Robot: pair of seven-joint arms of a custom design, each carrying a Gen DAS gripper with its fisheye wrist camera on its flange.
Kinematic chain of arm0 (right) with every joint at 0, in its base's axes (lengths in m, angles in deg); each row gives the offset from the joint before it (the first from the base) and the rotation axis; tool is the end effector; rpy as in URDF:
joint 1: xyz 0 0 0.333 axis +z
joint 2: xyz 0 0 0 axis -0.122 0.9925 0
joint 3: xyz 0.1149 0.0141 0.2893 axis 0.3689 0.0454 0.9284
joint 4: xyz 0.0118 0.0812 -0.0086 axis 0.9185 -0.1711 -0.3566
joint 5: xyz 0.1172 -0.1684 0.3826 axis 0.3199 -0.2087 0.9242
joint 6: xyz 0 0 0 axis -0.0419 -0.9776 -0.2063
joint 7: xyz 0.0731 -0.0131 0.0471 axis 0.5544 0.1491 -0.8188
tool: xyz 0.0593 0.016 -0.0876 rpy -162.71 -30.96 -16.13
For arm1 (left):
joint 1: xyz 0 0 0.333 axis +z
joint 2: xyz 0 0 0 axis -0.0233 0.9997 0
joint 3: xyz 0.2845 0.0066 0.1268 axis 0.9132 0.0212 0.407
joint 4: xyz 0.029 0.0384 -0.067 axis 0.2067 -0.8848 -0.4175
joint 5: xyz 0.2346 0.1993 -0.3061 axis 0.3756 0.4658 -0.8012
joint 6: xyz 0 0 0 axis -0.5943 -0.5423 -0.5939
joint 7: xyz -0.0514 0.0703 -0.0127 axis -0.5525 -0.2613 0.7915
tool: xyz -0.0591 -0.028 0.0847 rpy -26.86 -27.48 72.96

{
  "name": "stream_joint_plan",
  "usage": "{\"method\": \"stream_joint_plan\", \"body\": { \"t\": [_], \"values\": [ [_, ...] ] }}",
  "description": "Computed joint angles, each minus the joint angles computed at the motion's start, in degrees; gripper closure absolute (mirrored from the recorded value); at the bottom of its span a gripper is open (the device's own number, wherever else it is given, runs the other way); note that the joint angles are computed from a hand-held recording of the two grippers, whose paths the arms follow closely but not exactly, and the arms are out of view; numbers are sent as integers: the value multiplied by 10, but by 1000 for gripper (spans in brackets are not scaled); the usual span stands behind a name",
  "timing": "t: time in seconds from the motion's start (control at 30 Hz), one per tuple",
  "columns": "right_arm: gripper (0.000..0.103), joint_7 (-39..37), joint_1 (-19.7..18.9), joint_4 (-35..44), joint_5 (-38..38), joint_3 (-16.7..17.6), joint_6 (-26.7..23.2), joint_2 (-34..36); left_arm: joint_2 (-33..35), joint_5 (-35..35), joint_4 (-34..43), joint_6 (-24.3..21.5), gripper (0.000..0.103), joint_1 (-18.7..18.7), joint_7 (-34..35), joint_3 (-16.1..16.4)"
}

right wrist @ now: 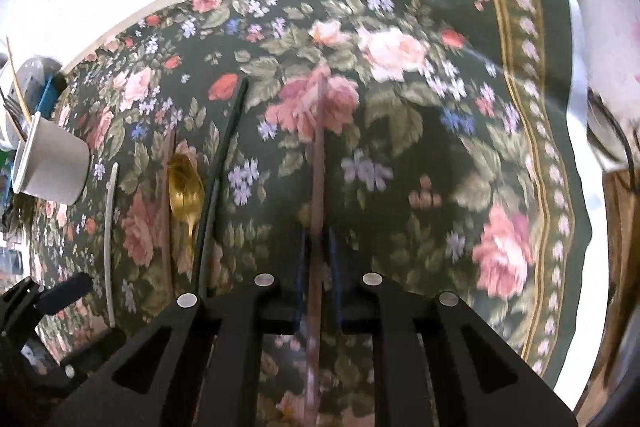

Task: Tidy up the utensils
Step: 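Grasp the mauve chopstick with the right gripper, then lift the mauve chopstick with the right gripper while the left reaches toward the gold spoon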

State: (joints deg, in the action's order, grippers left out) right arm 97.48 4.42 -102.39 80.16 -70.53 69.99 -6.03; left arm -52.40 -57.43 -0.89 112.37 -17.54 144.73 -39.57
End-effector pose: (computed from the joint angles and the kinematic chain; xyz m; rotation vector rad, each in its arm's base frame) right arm 0.6938 0.1768 0.5205 -2.0132 1.9862 -0.1938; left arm 0.6304 -0.3291 0.5454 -1.7584 2.4022 -0.6792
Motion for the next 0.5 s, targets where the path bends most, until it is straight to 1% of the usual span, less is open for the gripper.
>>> {"method": "stream_joint_plan", "body": {
  "t": [0.07, 0.1, 0.17, 0.27, 0.3, 0.37, 0.4, 0.5],
  "values": [
    [96, -10, 0, 0, -2, 1, 4, 2, 16, -7, 20, -8, 52, -3, 2, -4],
    [97, -8, 2, -10, -8, 0, 15, -4, 28, -16, 36, -14, 54, -4, 7, -7],
    [97, -13, 0, -33, -6, 0, 39, -18, 46, -31, 57, -23, 61, -6, 12, -11],
    [97, -22, -4, -66, 1, -1, 57, -44, 72, -44, 90, -45, 82, -12, 11, -13],
    [97, -29, -8, -78, 16, 0, 62, -53, 82, -45, 100, -55, 84, -15, 6, -12],
    [97, -42, -14, -95, 36, -1, 65, -67, 92, -51, 110, -65, 92, -18, -9, -10],
    [97, -46, -16, -105, 44, -2, 69, -76, 90, -45, 106, -58, 92, -22, -17, -7],
    [97, -61, -20, -132, 68, -5, 80, -100, 92, -29, 111, -60, 92, -29, -39, -2]
  ]
}}
